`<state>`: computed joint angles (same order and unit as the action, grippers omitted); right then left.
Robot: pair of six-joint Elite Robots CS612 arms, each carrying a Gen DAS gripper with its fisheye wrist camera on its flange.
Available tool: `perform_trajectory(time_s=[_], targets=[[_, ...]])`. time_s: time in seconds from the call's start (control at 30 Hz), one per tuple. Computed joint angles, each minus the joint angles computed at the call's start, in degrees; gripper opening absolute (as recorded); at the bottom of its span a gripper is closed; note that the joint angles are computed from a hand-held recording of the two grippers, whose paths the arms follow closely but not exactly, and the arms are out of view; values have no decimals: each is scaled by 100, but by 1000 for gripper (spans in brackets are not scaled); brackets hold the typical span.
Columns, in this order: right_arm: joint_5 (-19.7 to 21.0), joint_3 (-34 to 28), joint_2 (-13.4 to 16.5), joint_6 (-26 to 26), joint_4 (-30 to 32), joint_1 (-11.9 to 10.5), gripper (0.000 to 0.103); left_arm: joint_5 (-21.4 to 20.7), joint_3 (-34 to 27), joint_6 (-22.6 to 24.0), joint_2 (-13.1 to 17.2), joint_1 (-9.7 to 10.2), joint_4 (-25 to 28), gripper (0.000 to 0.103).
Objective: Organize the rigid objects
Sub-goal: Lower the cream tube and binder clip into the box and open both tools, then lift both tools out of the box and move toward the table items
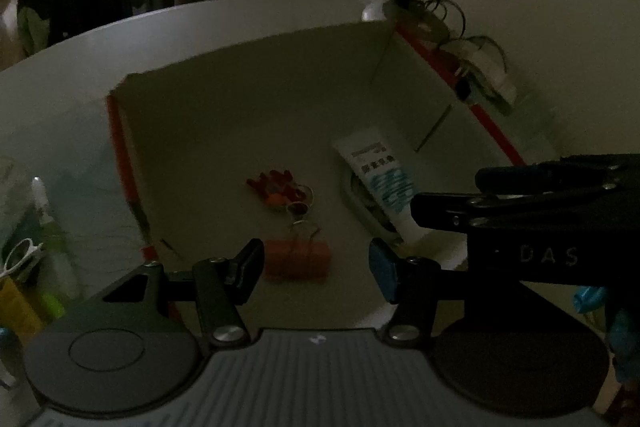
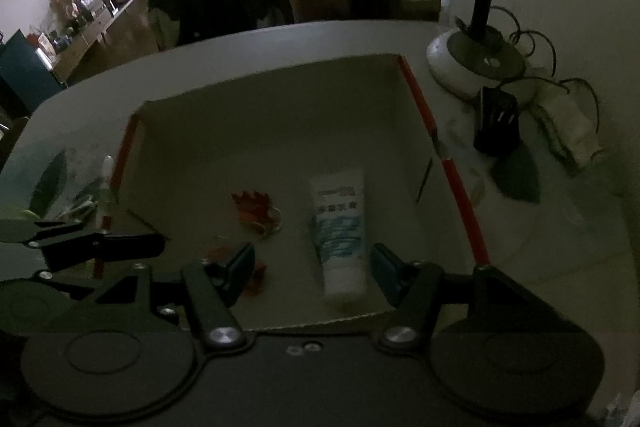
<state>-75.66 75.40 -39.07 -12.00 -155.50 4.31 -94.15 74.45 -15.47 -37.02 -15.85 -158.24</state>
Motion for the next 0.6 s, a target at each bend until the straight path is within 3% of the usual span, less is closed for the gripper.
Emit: perform_trajectory(time_s=[0.6], targets=[[260, 984, -484, 433, -1280, 125, 74, 117, 1180, 247, -649, 154, -1288, 57]])
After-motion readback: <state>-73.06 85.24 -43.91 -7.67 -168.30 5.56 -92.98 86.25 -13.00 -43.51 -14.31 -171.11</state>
